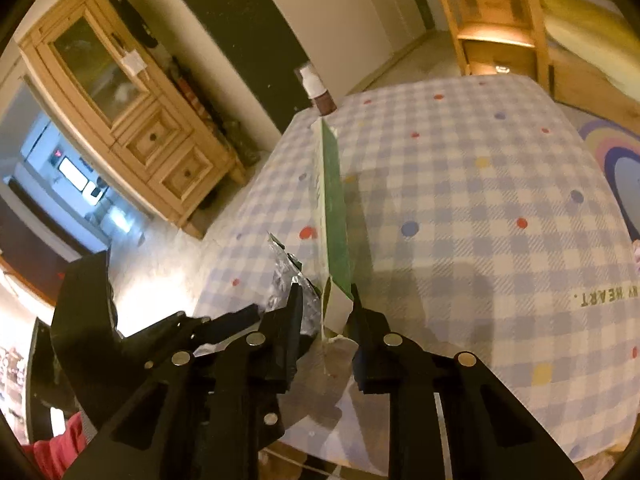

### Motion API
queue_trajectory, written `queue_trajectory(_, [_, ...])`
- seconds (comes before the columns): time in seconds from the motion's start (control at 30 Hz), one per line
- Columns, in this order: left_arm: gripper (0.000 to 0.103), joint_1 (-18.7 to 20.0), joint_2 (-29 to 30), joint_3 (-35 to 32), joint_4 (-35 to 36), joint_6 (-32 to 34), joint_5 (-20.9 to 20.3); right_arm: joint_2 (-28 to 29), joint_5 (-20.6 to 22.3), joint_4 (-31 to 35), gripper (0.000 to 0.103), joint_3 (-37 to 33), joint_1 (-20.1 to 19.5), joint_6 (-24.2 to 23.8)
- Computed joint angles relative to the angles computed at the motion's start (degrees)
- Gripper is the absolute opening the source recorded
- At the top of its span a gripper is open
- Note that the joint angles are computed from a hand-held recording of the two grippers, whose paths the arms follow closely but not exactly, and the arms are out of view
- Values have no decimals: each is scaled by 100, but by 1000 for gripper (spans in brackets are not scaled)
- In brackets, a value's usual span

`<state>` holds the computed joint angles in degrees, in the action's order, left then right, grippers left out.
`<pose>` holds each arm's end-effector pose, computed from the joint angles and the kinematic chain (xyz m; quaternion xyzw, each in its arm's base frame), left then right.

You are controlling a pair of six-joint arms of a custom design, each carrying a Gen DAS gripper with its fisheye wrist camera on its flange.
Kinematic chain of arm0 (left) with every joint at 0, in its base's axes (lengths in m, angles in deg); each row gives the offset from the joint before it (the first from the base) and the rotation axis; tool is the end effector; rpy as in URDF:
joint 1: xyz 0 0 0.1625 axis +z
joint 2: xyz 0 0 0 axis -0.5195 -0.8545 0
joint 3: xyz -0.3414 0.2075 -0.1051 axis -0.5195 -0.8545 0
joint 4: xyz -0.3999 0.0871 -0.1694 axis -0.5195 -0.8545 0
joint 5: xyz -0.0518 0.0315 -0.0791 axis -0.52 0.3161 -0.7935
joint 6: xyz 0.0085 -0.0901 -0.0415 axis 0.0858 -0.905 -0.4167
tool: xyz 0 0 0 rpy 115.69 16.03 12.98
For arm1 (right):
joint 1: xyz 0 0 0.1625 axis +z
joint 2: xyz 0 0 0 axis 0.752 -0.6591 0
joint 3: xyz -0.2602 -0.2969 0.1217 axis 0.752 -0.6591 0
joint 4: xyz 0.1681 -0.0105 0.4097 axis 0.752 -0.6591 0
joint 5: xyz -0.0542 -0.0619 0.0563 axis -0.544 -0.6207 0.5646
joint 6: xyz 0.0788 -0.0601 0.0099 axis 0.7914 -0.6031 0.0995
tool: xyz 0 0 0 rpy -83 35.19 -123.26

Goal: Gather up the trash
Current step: 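Carry the medicine box and blister pack toward the pink bin with both grippers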

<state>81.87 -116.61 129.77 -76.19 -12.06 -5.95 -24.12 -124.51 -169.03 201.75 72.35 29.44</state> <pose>-0.0785 -0.4080 0.2578 0.2805 0.8907 -0.1994 0.2971 0.3633 -0.4331 -0.0063 0.1261 -0.9398 0.2837 0.1430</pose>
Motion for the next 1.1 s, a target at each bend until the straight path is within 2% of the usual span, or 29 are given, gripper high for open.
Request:
queue_trajectory(0.03, [51, 11, -31, -14, 27, -27, -27, 10, -58, -53, 15, -5, 22, 6])
queue_trajectory(0.17, [51, 118, -142, -36, 48, -17, -70, -90, -356, -501, 12, 111, 91, -110])
queue_trajectory(0.27, [52, 154, -229, -15, 67, -16, -141, -162, -869, -652, 11, 173, 186, -197])
queue_trajectory(0.33, [62, 145, -310, 0, 89, 6, -225, -232, -1017, -633, 11, 251, 192, -199])
queue_trajectory(0.37, [71, 117, -373, 28, 79, 15, -234, -272, -1118, -604, 11, 293, 200, -186])
queue_trajectory(0.5, [77, 3, -633, 134, 87, 137, -276, -371, -1182, -700, 11, 484, 184, -114])
queue_trajectory(0.6, [77, -23, -702, 241, 73, 293, -90, -411, -1243, -764, 11, 575, 206, -102])
queue_trajectory(0.8, [77, 48, -402, 333, -199, 499, 196, -460, -1209, -857, 11, 668, 192, -27])
queue_trajectory(0.93, [77, 186, -133, 279, -689, 835, 94, -514, -1197, -875, 11, 730, 188, -1])
queue_trajectory(0.97, [74, 232, -123, 271, -744, 906, 5, -524, -1196, -883, 11, 742, 188, 0])
queue_trajectory(1.07, [56, 220, -156, 280, -737, 1035, -86, -536, -1206, -908, 11, 757, 202, 27])
queue_trajectory(1.1, [56, 175, -168, 296, -684, 983, -22, -540, -1211, -916, 11, 766, 204, 30])
